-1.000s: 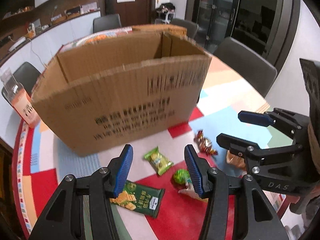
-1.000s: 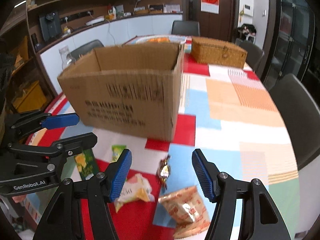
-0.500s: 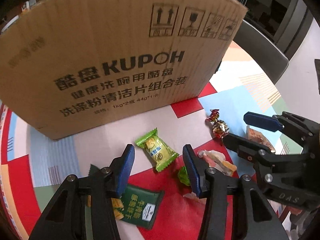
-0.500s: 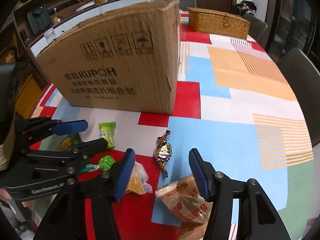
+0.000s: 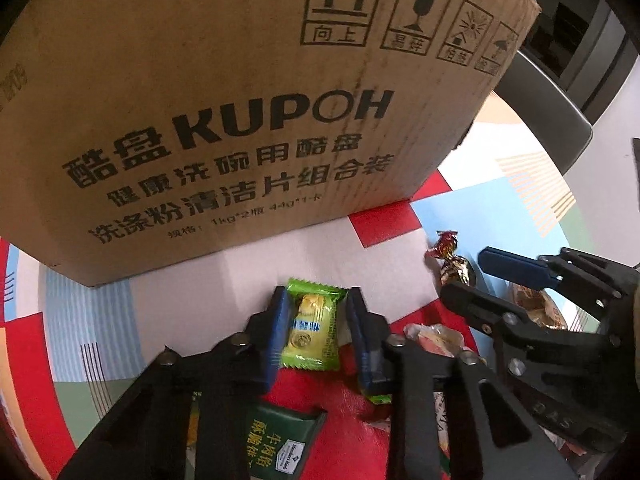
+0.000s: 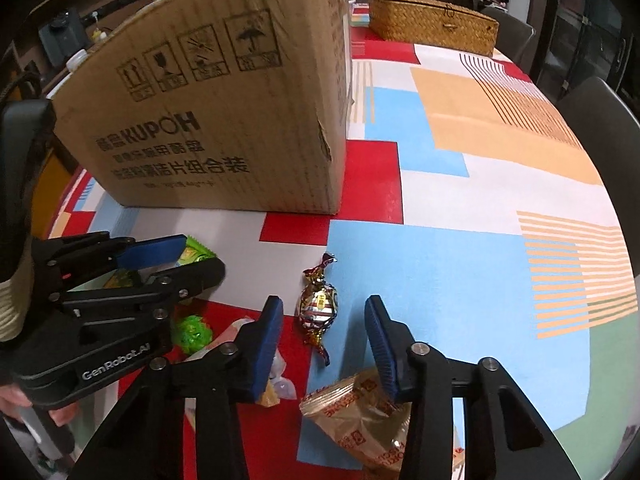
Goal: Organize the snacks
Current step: 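Grasp the green-wrapped sweet with left tool while right tool grasps the gold candy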
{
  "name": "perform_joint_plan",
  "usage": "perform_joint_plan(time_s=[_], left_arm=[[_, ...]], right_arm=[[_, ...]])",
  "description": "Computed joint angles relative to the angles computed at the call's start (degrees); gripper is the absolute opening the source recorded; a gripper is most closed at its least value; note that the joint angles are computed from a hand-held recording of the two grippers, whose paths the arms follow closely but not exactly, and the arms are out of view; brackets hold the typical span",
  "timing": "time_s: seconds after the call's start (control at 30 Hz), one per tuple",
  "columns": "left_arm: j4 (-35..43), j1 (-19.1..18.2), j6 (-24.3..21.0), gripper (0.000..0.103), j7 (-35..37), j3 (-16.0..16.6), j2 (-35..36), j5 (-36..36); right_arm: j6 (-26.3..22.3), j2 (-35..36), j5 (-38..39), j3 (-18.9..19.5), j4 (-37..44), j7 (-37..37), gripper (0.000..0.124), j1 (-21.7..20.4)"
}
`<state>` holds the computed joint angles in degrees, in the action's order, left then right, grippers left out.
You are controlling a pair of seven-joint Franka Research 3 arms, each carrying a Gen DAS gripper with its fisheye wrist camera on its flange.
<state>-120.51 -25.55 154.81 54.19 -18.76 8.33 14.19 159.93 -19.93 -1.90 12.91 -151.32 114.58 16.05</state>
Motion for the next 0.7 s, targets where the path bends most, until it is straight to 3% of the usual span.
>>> perform_joint_plan(time_s=[0.27,0.7], left_arm=[[-1.0,-0.4,1.0,0.023,-1.3,-0.1,-0.7,0.9],[-8.5,-0.1,5.8,0.022,-4.1,0.0,-9.8,2.2]], right_arm=[[-0.1,0.8,-0.9,0.1,0.3,0.4,0.024,0.1],[-0.1,-6.1,-0.5,2.1,-1.0,1.1,0.024,1.2]])
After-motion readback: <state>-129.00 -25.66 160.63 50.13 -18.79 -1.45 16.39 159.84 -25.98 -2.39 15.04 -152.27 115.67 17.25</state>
